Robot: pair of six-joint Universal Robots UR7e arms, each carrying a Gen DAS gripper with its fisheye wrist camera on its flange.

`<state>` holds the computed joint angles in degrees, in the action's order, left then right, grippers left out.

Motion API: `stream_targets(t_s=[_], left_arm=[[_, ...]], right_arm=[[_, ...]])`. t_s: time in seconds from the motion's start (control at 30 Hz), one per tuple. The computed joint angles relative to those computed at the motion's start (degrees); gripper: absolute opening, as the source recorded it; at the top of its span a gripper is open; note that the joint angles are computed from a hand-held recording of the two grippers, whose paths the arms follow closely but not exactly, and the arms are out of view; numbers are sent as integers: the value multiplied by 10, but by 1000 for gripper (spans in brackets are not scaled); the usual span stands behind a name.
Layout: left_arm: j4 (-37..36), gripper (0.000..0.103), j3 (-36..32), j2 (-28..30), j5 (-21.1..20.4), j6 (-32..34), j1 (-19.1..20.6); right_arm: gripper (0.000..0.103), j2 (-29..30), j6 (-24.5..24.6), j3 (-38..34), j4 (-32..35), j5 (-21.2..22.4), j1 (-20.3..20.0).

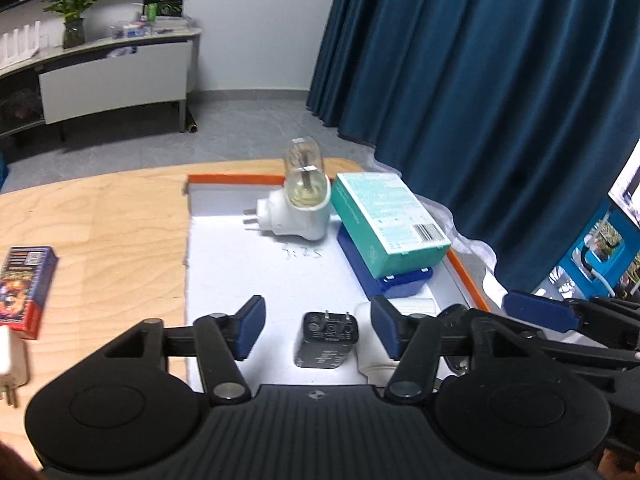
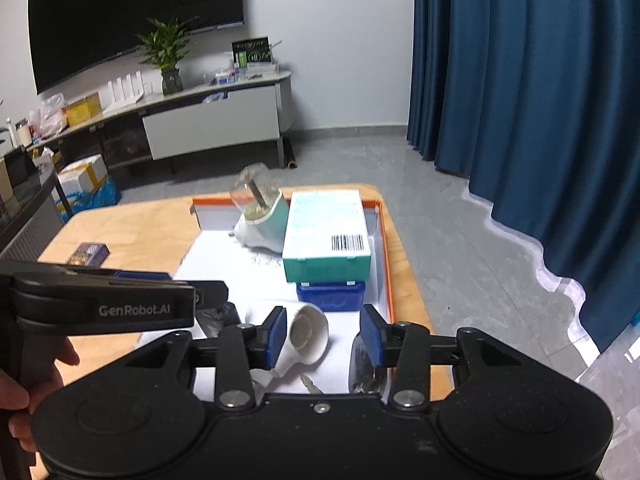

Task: Organize rigid objects
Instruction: 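Lower the charger and key fob into the tray and open both grippers, then grasp the white square adapter with the left gripper while the right grasps the red card box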

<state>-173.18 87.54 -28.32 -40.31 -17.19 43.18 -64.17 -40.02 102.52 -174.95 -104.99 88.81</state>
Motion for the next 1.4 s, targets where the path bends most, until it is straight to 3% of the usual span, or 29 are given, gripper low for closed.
stream_targets(t_s=[0.1,0.27,0.37,0.47,0.63,0.7,0.9,1.0,1.03,1.07,1.17,1.4], left_arm=[[-11,69,16,-11,23,-6,-7],[-23,81,66,-40,103,-21,-25],[0,86,107,-67,163,-68,-30],[95,89,151,-107,219,-194,-25],[274,89,188,-164,238,-404,1],[263,89,189,-165,234,-410,13],[201,86,168,-140,223,-345,36],[187,68,171,-134,231,-327,39],[150,50,173,-130,230,-290,41],[137,42,178,-132,230,-277,42],[93,42,199,-145,219,-265,40],[157,42,271,-208,232,-344,19]], right_arm=[[68,-9,3,9,-3,14,7],[70,-10,6,15,6,32,24],[70,-6,8,18,16,38,36],[71,-3,6,24,22,46,46],[71,3,6,29,30,49,59],[71,5,6,31,32,50,62],[71,18,9,26,40,43,67],[71,26,9,19,48,38,71],[71,29,9,17,48,36,73],[71,33,9,14,52,36,74],[73,48,21,0,73,33,80],[82,112,109,-60,165,53,108]])
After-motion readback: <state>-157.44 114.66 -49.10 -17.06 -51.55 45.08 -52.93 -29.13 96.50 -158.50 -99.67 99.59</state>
